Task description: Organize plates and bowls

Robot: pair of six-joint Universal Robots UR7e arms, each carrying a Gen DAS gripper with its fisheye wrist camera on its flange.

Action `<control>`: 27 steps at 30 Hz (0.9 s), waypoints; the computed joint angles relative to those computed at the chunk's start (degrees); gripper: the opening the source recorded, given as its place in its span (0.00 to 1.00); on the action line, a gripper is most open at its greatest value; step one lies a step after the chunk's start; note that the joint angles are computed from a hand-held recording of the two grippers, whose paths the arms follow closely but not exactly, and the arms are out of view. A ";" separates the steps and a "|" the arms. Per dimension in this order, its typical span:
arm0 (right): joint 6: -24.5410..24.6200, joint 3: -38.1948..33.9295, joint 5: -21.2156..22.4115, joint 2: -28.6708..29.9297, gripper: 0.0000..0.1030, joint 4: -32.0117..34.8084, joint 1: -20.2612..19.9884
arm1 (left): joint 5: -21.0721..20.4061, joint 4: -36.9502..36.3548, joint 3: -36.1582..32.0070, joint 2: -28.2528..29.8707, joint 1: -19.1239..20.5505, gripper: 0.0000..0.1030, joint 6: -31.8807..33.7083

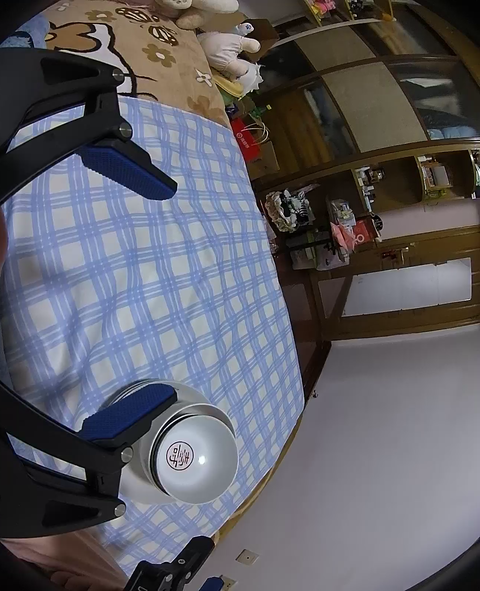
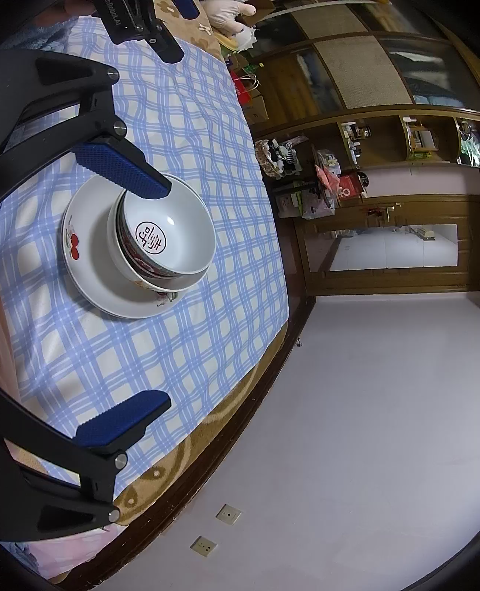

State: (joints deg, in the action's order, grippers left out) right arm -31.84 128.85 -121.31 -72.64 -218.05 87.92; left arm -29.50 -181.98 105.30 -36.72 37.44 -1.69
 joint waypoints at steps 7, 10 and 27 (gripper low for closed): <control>-0.03 0.02 -0.04 0.00 1.00 -0.02 0.02 | 0.16 -0.24 0.00 0.04 0.03 0.96 0.08; 0.00 0.04 -0.07 0.00 1.00 -0.07 0.05 | 0.36 -0.27 -0.04 0.05 0.09 0.96 -0.10; -0.02 0.02 0.03 0.00 1.00 0.05 0.03 | 0.49 -0.61 -0.02 0.10 0.16 0.96 0.24</control>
